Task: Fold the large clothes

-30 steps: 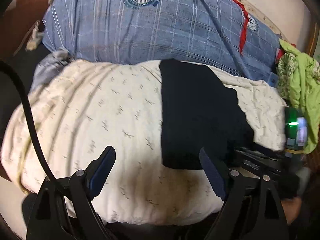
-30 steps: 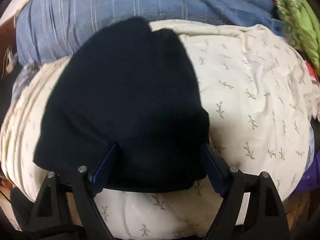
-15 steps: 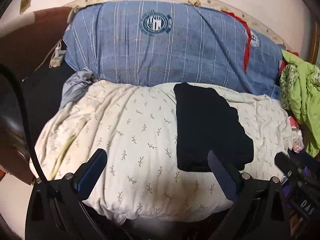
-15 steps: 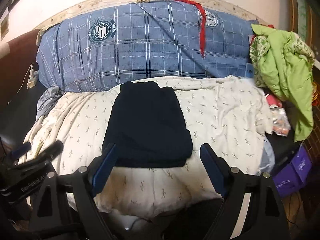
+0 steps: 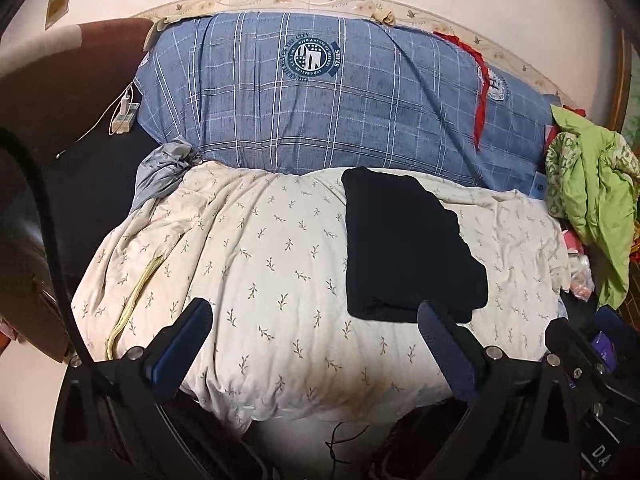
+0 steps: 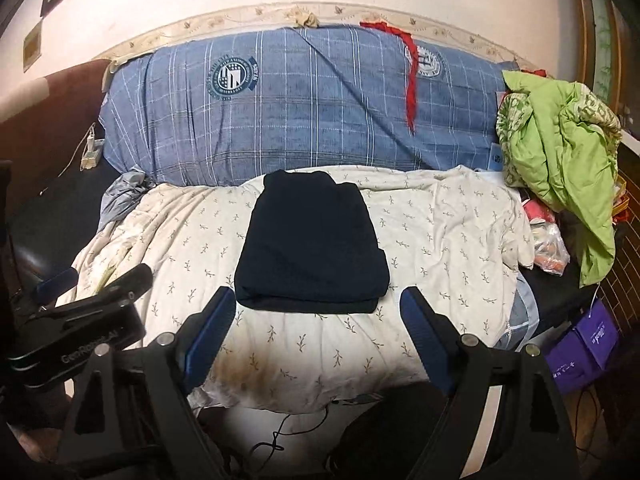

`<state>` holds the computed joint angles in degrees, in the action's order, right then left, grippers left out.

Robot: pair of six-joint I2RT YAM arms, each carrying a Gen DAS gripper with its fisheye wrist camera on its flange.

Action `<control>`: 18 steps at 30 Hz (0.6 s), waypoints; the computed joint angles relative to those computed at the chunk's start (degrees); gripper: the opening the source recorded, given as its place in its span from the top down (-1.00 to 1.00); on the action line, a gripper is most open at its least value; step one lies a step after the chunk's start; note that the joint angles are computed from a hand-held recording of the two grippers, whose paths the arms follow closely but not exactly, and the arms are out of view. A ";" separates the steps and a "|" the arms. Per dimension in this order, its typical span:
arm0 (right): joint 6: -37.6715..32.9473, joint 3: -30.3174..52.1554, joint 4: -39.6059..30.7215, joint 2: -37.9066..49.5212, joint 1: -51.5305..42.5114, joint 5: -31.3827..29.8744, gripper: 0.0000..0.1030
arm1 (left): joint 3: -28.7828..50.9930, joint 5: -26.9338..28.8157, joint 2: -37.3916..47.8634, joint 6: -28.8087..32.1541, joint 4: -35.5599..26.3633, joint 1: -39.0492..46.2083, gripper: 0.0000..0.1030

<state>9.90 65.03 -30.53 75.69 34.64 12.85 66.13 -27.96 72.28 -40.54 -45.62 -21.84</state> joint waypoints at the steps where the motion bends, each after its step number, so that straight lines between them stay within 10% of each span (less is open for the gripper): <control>1: 0.15 -0.40 -0.06 -0.54 0.06 -0.01 -0.64 | -0.22 -0.15 -0.46 -0.32 -0.30 -0.45 -0.99; 18: 1.96 -2.81 -1.35 -4.40 1.62 1.15 -0.64 | -0.78 -2.02 -3.22 -2.66 -4.72 -3.00 -0.99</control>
